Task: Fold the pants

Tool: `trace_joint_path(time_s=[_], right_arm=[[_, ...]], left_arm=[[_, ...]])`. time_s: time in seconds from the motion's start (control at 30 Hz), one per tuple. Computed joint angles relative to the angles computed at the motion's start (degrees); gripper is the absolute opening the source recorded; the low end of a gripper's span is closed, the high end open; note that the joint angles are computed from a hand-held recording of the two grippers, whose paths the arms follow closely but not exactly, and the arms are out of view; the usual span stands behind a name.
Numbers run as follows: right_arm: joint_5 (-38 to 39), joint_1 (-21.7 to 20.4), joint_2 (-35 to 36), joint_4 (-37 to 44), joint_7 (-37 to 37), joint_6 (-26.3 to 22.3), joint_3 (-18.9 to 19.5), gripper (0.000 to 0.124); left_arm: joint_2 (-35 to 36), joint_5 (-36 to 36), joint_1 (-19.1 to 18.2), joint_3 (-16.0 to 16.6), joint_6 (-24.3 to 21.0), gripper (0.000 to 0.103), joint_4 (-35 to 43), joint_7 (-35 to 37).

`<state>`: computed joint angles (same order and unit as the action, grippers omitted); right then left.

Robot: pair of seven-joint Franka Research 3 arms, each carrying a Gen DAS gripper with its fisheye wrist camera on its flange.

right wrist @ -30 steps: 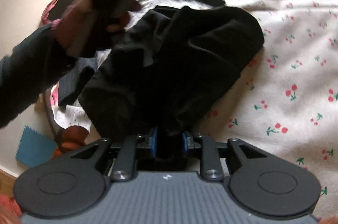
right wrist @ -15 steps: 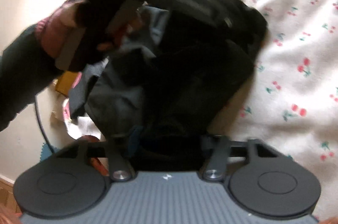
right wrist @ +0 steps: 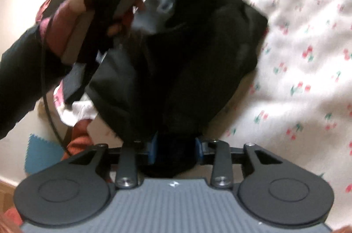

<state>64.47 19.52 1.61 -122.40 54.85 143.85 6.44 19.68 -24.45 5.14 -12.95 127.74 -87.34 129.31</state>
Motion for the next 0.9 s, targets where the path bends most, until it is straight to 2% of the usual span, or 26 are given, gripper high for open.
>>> trace_joint_path(time_s=[0.13,0.2,0.23,0.27,0.33,0.4,0.47,0.5,0.57,0.63,0.7,0.73,0.77,0.8,0.83,0.9], right_arm=[[4.8,-1.1,-0.1,-0.2,2.2,-3.3,-0.8,0.042],[7.5,-2.2,-0.8,-0.9,2.2,-7.7,-1.6,0.046],[7.6,-2.7,-1.4,-1.5,2.5,-9.1,-2.0,0.047],[6.9,-2.9,-2.2,-2.0,3.4,-8.4,-2.2,0.049],[7.6,-2.5,-3.0,-2.0,4.9,-2.7,-2.0,0.049],[10.5,-2.1,-2.2,-0.9,4.8,4.4,-1.7,0.05],[13.9,-1.9,1.3,2.6,3.5,9.6,-1.4,0.065],[12.4,-1.7,3.4,4.6,5.7,11.4,-1.2,0.068],[7.6,-2.0,8.7,9.9,9.6,10.9,-0.7,0.067],[1.1,-1.3,12.8,14.1,15.7,13.8,0.1,0.068],[0.1,-2.3,16.0,17.9,16.7,13.8,1.5,0.073],[-1.4,-2.3,17.5,19.7,20.1,13.8,1.7,0.074],[-1.6,-2.8,18.3,20.9,21.2,13.8,2.4,0.066],[-1.9,-3.5,18.8,21.9,20.9,13.6,3.1,0.051],[-3.6,-3.8,19.3,22.9,22.6,12.7,3.1,0.017],[0.7,-7.1,19.6,24.2,21.6,10.5,4.7,0.014]], left_arm=[[-1.4,-0.3,0.0,0.0,1.8,0.024,-1.3,0.5],[-4.5,-1.9,0.6,0.1,3.4,0.03,-4.6,1.4],[-6.6,-3.6,1.2,0.4,4.0,0.041,-6.8,2.3],[-8.8,-5.7,1.7,0.7,4.6,0.054,-9.2,3.6],[-14.1,-10.4,2.1,2.0,7.8,0.062,-16.0,7.2],[-19.1,-12.1,1.6,4.1,11.2,0.063,-22.9,8.2],[-22.2,-11.7,1.1,6.3,12.9,0.063,-27.8,6.8],[-23.1,-11.5,1.0,7.5,12.5,0.063,-29.5,5.8],[-24.8,-13.9,0.6,9.9,11.5,0.063,-32.7,5.7],[-26.3,-15.8,-0.3,11.2,11.8,0.064,-35.3,8.4],[-27.8,-15.4,-1.5,11.5,14.7,0.066,-38.0,11.7],[-28.2,-15.2,-2.2,11.7,16.2,0.066,-38.9,12.9],[-28.5,-15.4,-2.8,12.0,16.9,0.066,-39.2,13.9],[-28.4,-16.2,-3.3,12.6,17.1,0.066,-39.1,14.8],[-28.3,-17.2,-3.5,13.1,17.2,0.066,-38.9,15.2],[-28.2,-20.8,-3.8,14.0,18.2,0.066,-38.9,16.5]])
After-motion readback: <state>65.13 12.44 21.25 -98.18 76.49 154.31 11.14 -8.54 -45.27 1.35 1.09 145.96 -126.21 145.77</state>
